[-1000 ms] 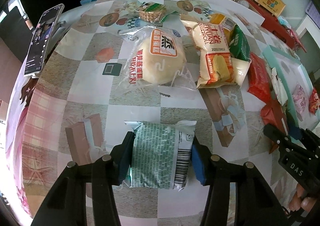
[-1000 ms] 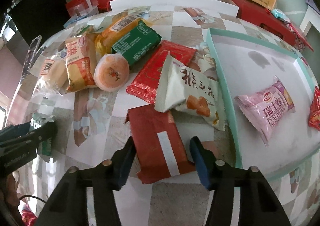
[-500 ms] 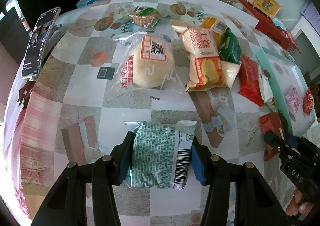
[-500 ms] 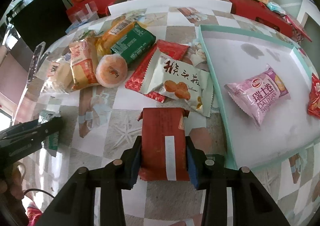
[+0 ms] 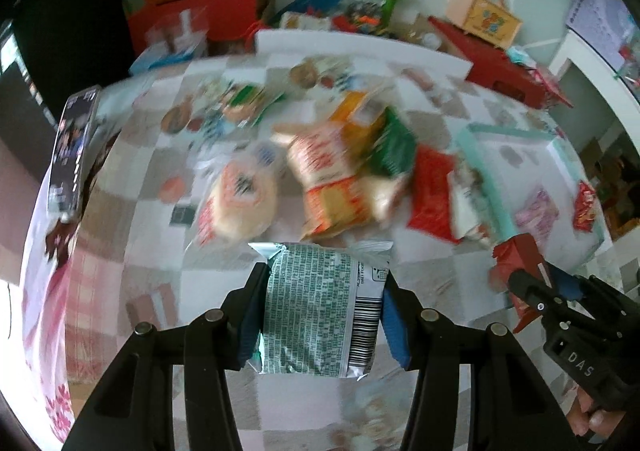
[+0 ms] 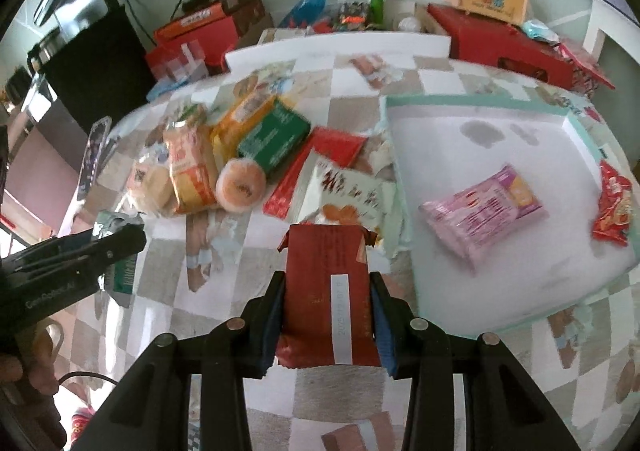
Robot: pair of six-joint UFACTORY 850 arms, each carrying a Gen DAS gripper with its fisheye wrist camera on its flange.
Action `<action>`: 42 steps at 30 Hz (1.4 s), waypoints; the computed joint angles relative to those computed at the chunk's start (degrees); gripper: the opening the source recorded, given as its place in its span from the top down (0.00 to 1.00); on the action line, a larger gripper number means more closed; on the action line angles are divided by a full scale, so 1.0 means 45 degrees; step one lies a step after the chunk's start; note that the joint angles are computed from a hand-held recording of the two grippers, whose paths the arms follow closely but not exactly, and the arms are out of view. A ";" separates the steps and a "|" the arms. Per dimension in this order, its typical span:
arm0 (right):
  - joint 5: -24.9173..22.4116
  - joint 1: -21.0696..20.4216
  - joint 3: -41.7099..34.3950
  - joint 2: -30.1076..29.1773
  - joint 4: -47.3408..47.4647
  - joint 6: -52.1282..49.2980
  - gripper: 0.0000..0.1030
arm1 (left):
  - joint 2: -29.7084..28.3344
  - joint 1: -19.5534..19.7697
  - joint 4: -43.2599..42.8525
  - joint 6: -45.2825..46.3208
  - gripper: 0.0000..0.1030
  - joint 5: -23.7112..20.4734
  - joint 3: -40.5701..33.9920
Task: Organize snacks
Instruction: 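Carry the green bag and red box into the tray and release them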
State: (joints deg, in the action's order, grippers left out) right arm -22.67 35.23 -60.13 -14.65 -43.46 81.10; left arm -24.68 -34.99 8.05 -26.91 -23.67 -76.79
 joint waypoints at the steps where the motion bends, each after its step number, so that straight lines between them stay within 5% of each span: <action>1: -0.0075 -0.0048 0.0129 0.0168 -0.0265 0.0282 0.59 | -0.0119 -0.0087 0.0002 0.0119 0.48 -0.0015 -0.0254; 8: -0.0653 -0.0873 0.0953 0.1170 -0.1089 0.1204 0.59 | -0.1056 -0.0816 -0.0588 0.1713 0.48 -0.0011 -0.2170; 21: -0.1729 -0.3092 0.1635 0.2265 -0.1886 0.1538 0.59 | -0.4663 -0.1827 -0.2208 0.4324 0.48 -0.0589 -0.7304; 42: -0.1449 -0.4962 0.0403 -0.0227 -0.1681 0.1543 0.59 | -0.6900 -0.2058 -0.2455 0.4296 0.48 0.0871 -0.9154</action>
